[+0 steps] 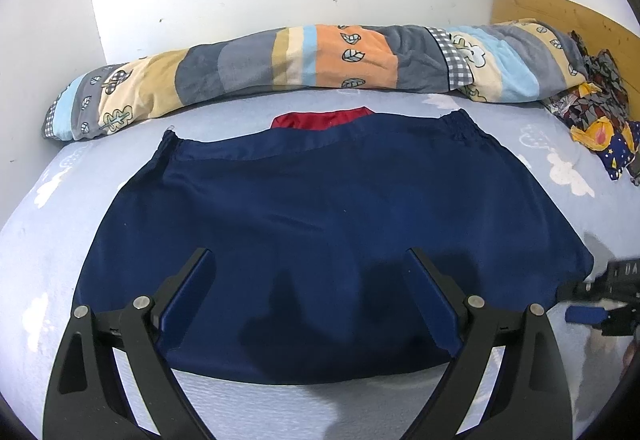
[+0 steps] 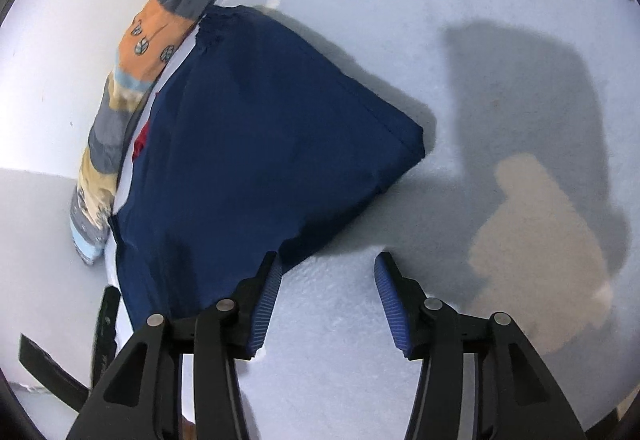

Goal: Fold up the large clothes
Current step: 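Grasp the side edge of the navy jacket with the right gripper and lift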

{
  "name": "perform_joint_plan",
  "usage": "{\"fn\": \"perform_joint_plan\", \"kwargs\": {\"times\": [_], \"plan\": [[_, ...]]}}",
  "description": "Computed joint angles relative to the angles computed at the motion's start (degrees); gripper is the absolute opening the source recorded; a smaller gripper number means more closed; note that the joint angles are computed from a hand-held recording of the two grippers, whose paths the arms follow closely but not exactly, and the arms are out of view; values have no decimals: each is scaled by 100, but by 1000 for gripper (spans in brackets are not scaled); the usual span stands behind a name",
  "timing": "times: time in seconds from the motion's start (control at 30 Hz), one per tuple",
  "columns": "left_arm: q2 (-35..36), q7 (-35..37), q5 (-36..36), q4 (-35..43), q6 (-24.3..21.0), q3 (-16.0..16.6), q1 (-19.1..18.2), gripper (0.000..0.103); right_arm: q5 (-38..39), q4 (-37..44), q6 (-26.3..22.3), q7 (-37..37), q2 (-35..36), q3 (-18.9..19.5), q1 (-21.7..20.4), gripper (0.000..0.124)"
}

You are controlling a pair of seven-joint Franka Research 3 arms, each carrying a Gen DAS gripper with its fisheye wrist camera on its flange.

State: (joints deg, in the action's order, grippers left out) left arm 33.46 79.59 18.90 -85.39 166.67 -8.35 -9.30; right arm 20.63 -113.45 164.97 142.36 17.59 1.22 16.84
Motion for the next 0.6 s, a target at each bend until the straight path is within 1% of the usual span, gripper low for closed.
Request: {"fn": "perform_joint_plan", "kwargs": {"times": [0.03, 0.1, 0.17, 0.2, 0.27, 0.3, 0.4, 0.43, 0.47, 0.5, 0.53, 0.57, 0.6], "plan": [[5, 33, -21, 3, -17, -32, 22, 95, 73, -70, 287, 41, 21, 2, 1, 55], [-3, 40, -21, -13, -23, -21, 15, 95, 81, -181, 739, 288, 65, -128, 110, 56], [0, 79, -34, -11, -36, -39, 33, 95, 293, -211, 1052, 327, 133, -39, 43, 56], [5, 74, -34, 2, -50, -25, 26, 95, 393, -266, 1335, 400, 167, -42, 69, 56], [36, 107, -78, 59, -106, -55, 57, 95, 531, -293, 1569, 412, 204, -9, 65, 56], [49, 119, -109, 84, -139, -71, 73, 95, 599, -293, 1778, 348, 249, 68, 20, 56], [72, 186, -220, 136, -226, -139, 139, 95, 656, -187, 1996, 178, 361, 85, 32, 54], [73, 204, -254, 142, -245, -154, 156, 95, 849, -145, 2097, -39, 397, 24, 131, 49], [74, 220, -290, 150, -274, -168, 174, 95, 639, -103, 2060, 119, 425, -237, 345, 45], [75, 235, -313, 157, -305, -172, 181, 95, 540, -71, 1945, 175, 433, -491, 561, 44], [89, 267, -354, 181, -356, -196, 204, 95, 578, -47, 1881, 119, 446, -545, 614, 43], [115, 316, -416, 218, -418, -241, 241, 95, 618, 30, 1847, 94, 507, -398, 487, 43], [148, 389, -519, 271, -526, -322, 302, 95, 728, 50, 1854, -28, 541, -52, 176, 44]]}}
